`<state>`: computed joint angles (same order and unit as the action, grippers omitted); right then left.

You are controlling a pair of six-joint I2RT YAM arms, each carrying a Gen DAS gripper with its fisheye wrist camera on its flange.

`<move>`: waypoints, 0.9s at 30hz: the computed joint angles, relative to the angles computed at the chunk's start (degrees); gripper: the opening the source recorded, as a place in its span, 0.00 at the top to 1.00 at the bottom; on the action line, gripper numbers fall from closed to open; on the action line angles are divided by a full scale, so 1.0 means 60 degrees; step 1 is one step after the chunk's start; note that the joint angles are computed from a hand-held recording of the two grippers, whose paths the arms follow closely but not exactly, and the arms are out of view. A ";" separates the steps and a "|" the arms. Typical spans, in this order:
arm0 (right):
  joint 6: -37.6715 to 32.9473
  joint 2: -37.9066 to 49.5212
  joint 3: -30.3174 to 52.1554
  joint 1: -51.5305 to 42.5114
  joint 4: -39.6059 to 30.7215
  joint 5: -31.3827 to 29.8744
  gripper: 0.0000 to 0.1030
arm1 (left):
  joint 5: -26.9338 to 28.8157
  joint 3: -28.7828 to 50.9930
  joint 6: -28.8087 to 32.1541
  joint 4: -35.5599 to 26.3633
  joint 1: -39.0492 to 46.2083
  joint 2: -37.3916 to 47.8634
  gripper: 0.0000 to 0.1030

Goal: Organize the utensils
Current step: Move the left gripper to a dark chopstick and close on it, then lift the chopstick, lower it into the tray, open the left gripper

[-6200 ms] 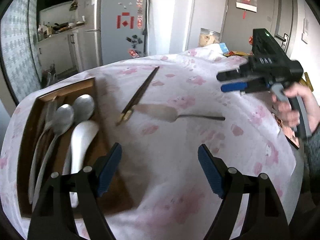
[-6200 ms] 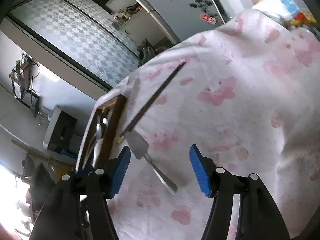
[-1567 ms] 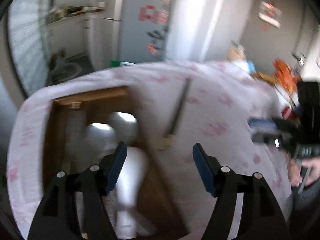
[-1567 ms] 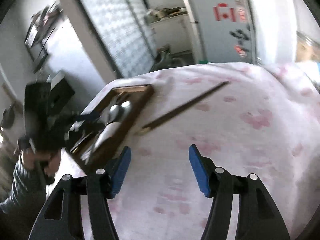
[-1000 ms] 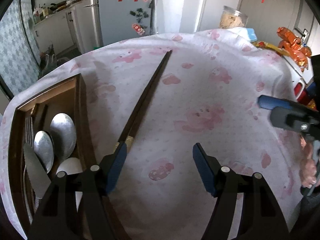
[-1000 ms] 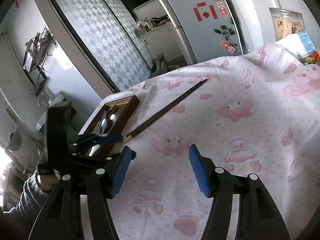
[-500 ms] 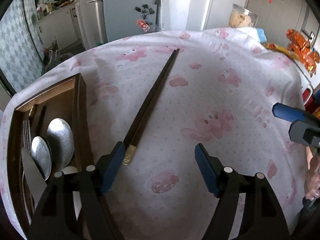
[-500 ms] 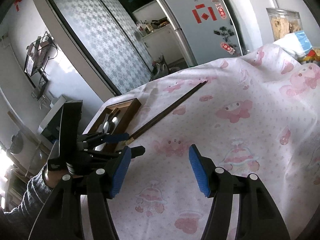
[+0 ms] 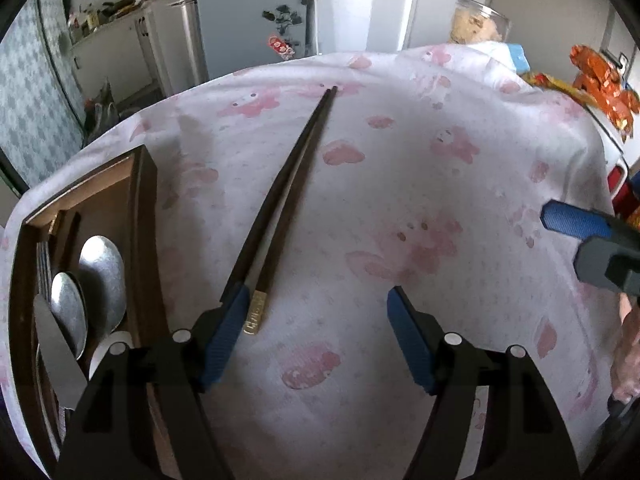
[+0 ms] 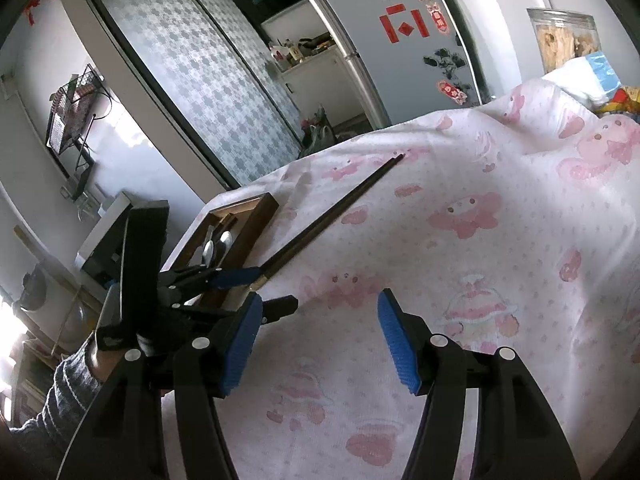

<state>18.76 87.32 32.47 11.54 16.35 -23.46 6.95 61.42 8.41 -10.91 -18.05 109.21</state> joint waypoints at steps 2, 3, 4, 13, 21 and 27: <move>0.0028 0.0022 -0.0023 -0.0005 0.0044 0.0013 0.41 | 0.0188 -0.0196 0.0038 0.0024 0.0019 -0.0188 0.46; 0.0042 0.0029 -0.0025 -0.0012 0.0063 0.0016 0.41 | 0.0310 -0.0264 0.0061 0.0003 0.0055 -0.0264 0.57; 0.0051 0.0033 -0.0022 -0.0016 0.0073 0.0024 0.41 | 0.0401 -0.0371 0.0102 -0.0016 0.0074 -0.0369 0.62; 0.0233 0.0625 0.0236 -0.0080 0.0042 0.0090 0.41 | 0.1161 -0.1325 0.0033 0.0451 0.0259 -0.0977 0.93; 0.1349 0.1138 0.0809 -0.0179 -0.0159 -0.0899 0.41 | 0.1188 -0.3455 -0.0135 0.1691 -0.0050 -0.2830 0.94; 0.2054 0.1876 0.1533 0.0295 -0.0479 -0.0437 0.41 | 0.1633 -0.4537 -0.0167 0.1667 -0.0013 -0.4549 0.94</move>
<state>31.09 98.57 41.67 13.31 13.47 -26.08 16.75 34.20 7.40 -0.90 -18.13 81.91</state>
